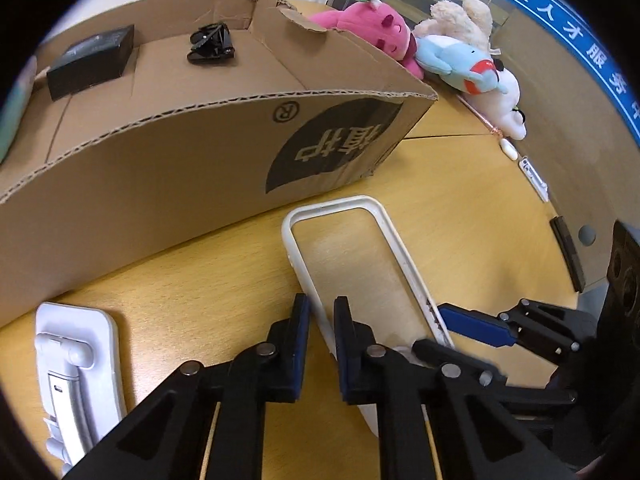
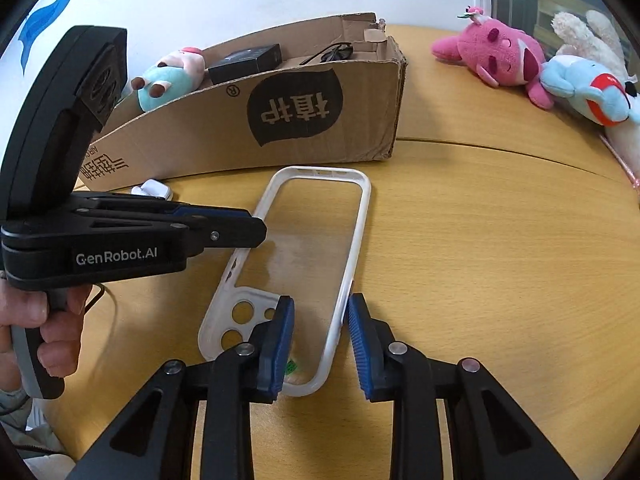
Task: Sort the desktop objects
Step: 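Grasp the white phone case by its rim with the right gripper, then carry the phone case into the cardboard box and release it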
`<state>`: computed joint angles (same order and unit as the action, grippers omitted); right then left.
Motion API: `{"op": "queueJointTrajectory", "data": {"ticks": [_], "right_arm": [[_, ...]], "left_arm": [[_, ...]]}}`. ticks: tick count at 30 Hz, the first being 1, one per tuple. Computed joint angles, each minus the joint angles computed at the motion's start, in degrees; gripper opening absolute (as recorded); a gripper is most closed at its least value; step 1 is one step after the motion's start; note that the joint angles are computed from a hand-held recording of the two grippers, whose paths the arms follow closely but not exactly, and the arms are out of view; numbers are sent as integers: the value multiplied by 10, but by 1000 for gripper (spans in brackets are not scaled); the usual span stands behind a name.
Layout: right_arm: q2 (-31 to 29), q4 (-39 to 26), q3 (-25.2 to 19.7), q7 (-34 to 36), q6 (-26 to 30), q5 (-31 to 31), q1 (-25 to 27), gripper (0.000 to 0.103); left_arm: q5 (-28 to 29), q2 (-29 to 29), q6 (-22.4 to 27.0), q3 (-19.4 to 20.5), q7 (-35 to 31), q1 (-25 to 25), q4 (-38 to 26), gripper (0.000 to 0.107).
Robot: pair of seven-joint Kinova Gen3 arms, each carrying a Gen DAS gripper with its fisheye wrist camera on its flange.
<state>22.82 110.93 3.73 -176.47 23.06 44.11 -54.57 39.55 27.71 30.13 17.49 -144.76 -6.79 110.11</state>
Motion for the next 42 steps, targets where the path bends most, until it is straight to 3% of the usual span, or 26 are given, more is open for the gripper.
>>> {"op": "queueJointTrajectory", "data": {"ticks": [4, 8, 12, 14, 19, 24, 28, 32, 34, 36, 39, 42], "right_arm": [[-2, 11, 16, -28, -13, 16, -6, 8], [-8, 22, 3, -96, -7, 77, -8, 7], [-32, 46, 88, -189, -12, 145, -97, 6], [-44, 47, 88, -227, 15, 187, -112, 6], [-71, 3, 40, -187, 110, 212, -102, 6], [-74, -58, 16, -116, 128, 233, -70, 6], [-51, -139, -62, -23, 112, 229, 27, 7], [3, -236, -156, 71, 83, 202, 133, 7], [37, -286, -209, 117, 76, 184, 183, 7], [74, -339, -262, 164, 92, 169, 219, 7], [136, -418, -342, 234, 130, 149, 265, 7], [199, -498, -403, 304, 179, 106, 293, 7]], "left_arm": [[18, -1, -7, 10, -17, -15, 10, 11], [51, -15, -27, 30, -55, -30, 29, 10], [130, -51, -21, 52, -141, -69, 53, 10], [175, -79, -13, 63, -186, -92, 62, 10], [273, -137, 40, 52, -279, -131, 58, 9], [301, -160, 74, 10, -286, -129, 5, 8], [276, -150, 82, -34, -244, -115, -58, 8], [218, -120, 104, -89, -172, -96, -137, 8], [183, -102, 109, -95, -134, -96, -169, 8], [136, -74, 110, -110, -89, -82, -209, 8], [90, -17, 158, -143, -19, -62, -282, 8], [36, 35, 176, -142, 46, -54, -334, 8]]}}
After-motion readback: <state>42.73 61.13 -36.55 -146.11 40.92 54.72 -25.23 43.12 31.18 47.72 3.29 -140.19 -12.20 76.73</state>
